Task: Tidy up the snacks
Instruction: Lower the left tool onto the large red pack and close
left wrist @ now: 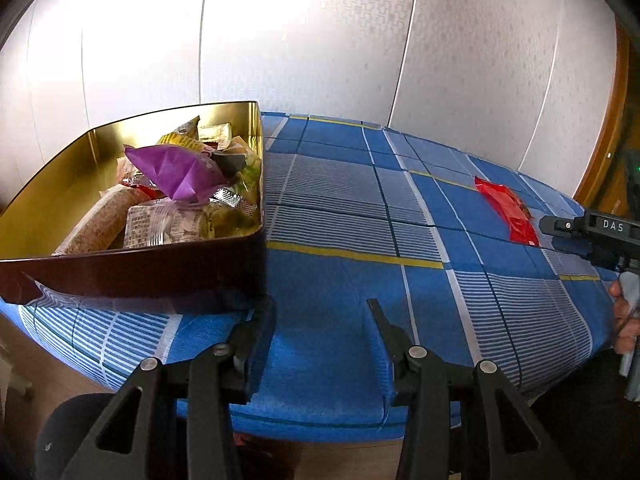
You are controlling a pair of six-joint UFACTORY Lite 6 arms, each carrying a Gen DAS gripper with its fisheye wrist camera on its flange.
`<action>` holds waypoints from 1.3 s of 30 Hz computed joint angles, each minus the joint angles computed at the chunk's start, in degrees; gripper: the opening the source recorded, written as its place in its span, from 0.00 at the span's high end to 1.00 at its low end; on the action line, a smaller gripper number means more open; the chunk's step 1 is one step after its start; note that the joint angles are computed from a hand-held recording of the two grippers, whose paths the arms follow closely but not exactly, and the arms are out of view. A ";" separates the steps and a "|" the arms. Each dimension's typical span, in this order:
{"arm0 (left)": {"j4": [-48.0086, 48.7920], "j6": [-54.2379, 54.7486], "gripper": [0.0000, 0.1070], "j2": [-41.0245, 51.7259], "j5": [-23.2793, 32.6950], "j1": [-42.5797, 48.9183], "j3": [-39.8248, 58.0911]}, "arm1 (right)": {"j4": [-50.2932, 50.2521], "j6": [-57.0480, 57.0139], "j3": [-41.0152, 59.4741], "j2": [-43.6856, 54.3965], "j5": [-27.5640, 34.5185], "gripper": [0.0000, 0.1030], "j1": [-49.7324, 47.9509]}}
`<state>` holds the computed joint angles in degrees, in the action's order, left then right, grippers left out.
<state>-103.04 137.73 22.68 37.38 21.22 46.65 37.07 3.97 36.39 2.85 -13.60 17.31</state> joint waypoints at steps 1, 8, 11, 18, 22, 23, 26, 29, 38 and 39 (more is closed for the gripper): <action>-0.25 0.23 0.58 0.23 -0.06 -0.14 0.17 | -1.32 1.95 -0.99 -0.02 -1.23 0.45 -0.19; -3.40 4.10 0.55 0.13 -0.93 -1.24 -0.55 | -6.36 11.68 -6.94 -2.71 -7.27 0.45 -2.33; -3.14 3.56 0.55 0.12 -1.70 -1.59 -0.21 | -9.30 15.11 -7.93 -3.27 -8.31 0.45 -3.17; 4.22 -2.79 0.55 -5.28 -5.22 -5.74 -1.77 | -12.70 20.88 -10.50 -4.70 -11.35 0.45 -4.56; 14.00 -15.69 0.55 -7.52 -5.91 -11.12 1.50 | -9.15 19.83 -12.53 -6.84 -13.65 0.45 -4.15; 16.84 -19.71 0.55 -7.65 -6.17 -13.38 3.15 | -9.02 20.35 -13.30 -7.60 -14.15 0.45 -4.36; 23.50 -29.94 0.55 -7.06 -5.91 -18.77 7.43 | -10.03 23.85 -15.93 -9.72 -16.03 0.45 -5.83; 31.56 -43.16 0.55 -4.05 -7.09 -26.45 13.87 | -11.69 27.54 -18.09 -11.60 -17.38 0.45 -7.34; 49.92 -70.37 0.37 11.90 -11.02 -43.69 35.75 | -23.81 38.63 -20.15 -12.88 -18.56 0.45 -12.07; 52.40 -73.41 0.36 13.88 -11.09 -44.95 38.16 | -25.68 40.37 -20.20 -12.53 -18.85 0.45 -12.72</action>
